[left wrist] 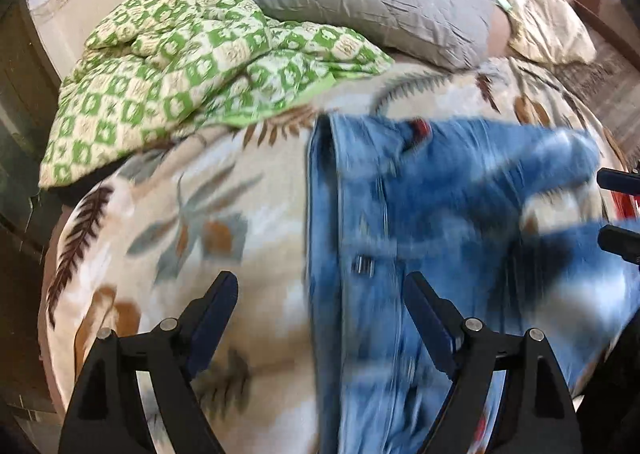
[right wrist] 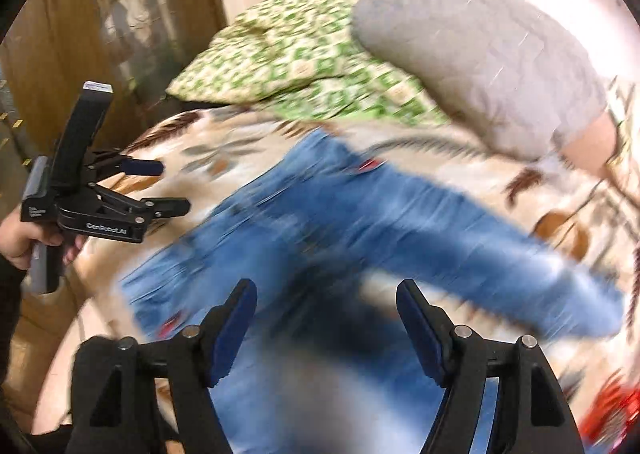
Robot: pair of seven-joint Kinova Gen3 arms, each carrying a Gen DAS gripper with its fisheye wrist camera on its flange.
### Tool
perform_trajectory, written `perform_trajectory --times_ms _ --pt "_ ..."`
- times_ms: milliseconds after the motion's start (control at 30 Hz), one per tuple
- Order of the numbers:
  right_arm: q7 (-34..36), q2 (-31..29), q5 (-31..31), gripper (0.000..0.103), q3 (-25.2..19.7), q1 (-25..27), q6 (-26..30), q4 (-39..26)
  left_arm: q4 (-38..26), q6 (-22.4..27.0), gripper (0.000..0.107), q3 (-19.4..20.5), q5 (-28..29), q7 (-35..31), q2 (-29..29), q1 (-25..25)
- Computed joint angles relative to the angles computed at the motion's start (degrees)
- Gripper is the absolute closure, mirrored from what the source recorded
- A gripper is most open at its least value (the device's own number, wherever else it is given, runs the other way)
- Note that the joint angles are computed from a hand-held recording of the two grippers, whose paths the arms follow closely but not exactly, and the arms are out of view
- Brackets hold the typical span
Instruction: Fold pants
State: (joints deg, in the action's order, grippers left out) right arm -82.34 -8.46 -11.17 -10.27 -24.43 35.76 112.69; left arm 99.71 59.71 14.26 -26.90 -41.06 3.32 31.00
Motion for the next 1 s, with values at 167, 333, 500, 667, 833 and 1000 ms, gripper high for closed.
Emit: perform_trajectory --times_ms 167,333,500,667,833,1000 --pt "-3.2 11.5 11.6 0.028 -0.2 0.3 3.1 -11.2 -7.5 -2.4 0.022 -2.9 1.8 -4.0 7.8 -2.2" --pt "0.7 24.4 16.6 0.028 1.3 -1.1 9.6 -23.9 -15.5 -3.2 0.022 -6.5 6.1 -10.3 16.8 -3.9" --pt "8.3 34.8 14.3 0.028 1.1 -0.2 16.8 -33.8 -19.9 -2.3 0.022 -7.8 11.6 -16.7 23.4 -5.6" --pt "10.5 37.5 11.2 0.032 1.0 1.0 15.7 -33.8 -16.1 -7.2 0.059 -10.3 12.1 -16.9 22.7 -4.2" --pt "12.5 35.8 9.0 0.097 1.2 1.1 14.3 -32.8 -14.1 -9.1 0.092 -9.7 14.4 -19.9 19.4 -5.8" --pt "9.2 34.3 9.4 0.099 1.5 -0.8 11.4 -33.3 -9.2 -12.4 0.093 -11.5 12.0 -15.6 14.2 -6.2"
